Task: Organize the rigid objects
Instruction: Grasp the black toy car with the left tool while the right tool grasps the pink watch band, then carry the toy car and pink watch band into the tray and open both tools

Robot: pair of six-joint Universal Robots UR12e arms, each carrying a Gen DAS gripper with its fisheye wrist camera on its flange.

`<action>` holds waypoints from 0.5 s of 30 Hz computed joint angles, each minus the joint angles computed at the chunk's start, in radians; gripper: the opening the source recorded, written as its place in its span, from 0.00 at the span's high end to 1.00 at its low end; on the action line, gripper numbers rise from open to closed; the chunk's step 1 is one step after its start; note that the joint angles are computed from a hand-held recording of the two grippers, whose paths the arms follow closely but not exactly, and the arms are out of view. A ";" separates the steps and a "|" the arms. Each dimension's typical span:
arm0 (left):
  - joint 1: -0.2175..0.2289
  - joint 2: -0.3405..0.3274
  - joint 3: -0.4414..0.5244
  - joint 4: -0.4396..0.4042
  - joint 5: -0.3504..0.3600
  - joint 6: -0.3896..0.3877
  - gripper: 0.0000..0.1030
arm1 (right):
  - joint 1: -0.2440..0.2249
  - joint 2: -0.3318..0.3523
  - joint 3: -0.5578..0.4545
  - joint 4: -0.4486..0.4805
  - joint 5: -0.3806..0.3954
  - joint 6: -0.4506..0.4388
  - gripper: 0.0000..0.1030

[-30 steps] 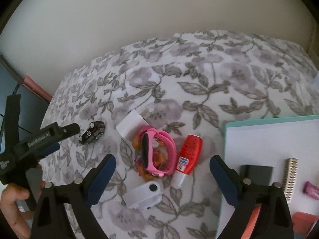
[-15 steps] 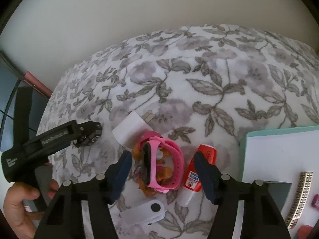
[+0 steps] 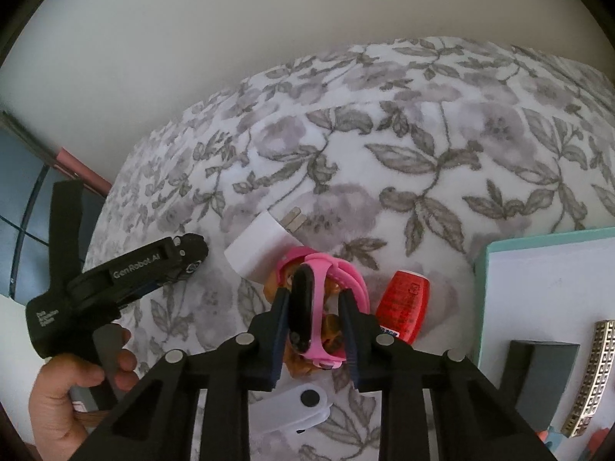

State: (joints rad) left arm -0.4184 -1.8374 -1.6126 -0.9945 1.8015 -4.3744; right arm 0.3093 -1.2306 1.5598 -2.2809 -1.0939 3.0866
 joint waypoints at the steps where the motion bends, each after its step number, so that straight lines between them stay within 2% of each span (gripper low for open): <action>1: 0.000 0.001 0.002 -0.001 0.005 0.001 0.28 | -0.002 0.000 0.000 -0.002 0.005 0.005 0.74; 3: -0.005 0.005 0.008 -0.006 0.025 0.003 0.28 | -0.007 -0.001 0.001 -0.007 0.023 0.014 0.78; 4: -0.007 0.007 0.011 -0.008 0.033 0.006 0.28 | -0.011 -0.003 0.002 -0.014 0.036 0.021 0.85; 15: -0.037 0.007 0.073 0.012 0.143 0.038 0.28 | -0.040 -0.024 0.006 -0.053 0.103 0.049 0.85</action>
